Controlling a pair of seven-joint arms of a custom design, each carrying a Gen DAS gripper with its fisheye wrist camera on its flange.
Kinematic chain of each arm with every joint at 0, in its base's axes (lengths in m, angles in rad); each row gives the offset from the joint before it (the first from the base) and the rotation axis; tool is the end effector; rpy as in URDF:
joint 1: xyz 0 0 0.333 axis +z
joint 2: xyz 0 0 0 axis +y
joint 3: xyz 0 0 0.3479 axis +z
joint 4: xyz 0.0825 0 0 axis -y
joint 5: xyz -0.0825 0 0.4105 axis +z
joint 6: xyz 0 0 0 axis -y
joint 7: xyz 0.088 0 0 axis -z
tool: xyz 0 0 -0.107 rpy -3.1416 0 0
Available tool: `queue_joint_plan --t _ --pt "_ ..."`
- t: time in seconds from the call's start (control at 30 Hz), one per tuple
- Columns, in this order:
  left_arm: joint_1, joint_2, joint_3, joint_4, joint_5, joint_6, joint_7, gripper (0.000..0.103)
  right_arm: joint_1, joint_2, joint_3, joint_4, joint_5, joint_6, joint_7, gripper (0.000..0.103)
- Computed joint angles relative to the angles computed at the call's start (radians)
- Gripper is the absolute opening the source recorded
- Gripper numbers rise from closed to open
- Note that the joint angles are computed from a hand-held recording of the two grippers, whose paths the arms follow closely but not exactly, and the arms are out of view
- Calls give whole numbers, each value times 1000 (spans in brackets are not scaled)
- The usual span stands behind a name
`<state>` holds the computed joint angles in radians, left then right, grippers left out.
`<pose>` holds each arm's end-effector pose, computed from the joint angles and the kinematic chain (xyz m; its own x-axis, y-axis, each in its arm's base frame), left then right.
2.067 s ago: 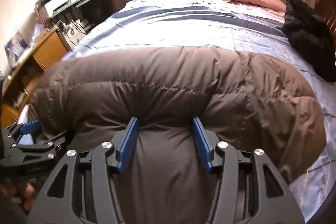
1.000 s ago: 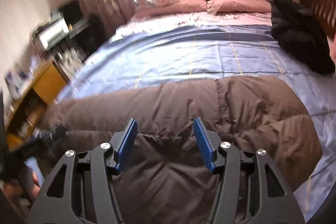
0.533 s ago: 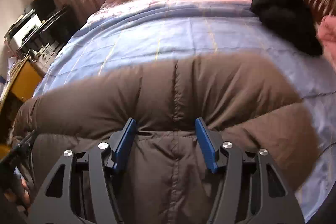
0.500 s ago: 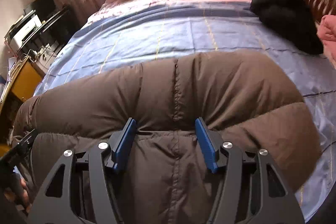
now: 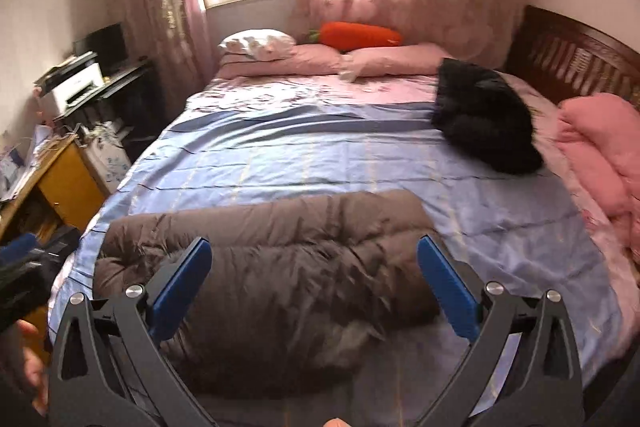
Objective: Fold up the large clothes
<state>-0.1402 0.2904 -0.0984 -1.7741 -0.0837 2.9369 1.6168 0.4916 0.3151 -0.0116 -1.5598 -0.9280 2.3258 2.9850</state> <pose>0.7003 -0.1563 0.5200 -0.2221 -0.9728 0.0666 -0.6373 0.0931 -0.7650 0.6540 0.3259 0.5428 -0.3894 -0.9197 -0.0504 -0.5559 0.2783 -0.7833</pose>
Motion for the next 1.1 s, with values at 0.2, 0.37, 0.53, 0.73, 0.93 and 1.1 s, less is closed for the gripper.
queue_joint_plan --t 0.2,0.37,0.53,0.73,0.93,1.1 --pt "62 -150 -90 -144 -152 73 143 101 -2 -32 38 -32 101 -45 -84 102" --pt "77 -220 -118 -194 -343 76 315 101 18 -49 49 -34 86 -38 -112 102" --pt "55 -249 -94 -213 -399 54 349 101 25 -59 57 -40 88 -31 -116 102" --pt "42 -268 -83 -227 -460 41 411 101 38 -65 61 -39 74 -42 -109 102" --pt "31 -282 -72 -244 -440 42 401 101 44 -61 65 -31 74 -52 -112 102" --pt "31 -291 -66 -250 -442 37 392 101 48 -56 65 -24 77 -52 -122 102"
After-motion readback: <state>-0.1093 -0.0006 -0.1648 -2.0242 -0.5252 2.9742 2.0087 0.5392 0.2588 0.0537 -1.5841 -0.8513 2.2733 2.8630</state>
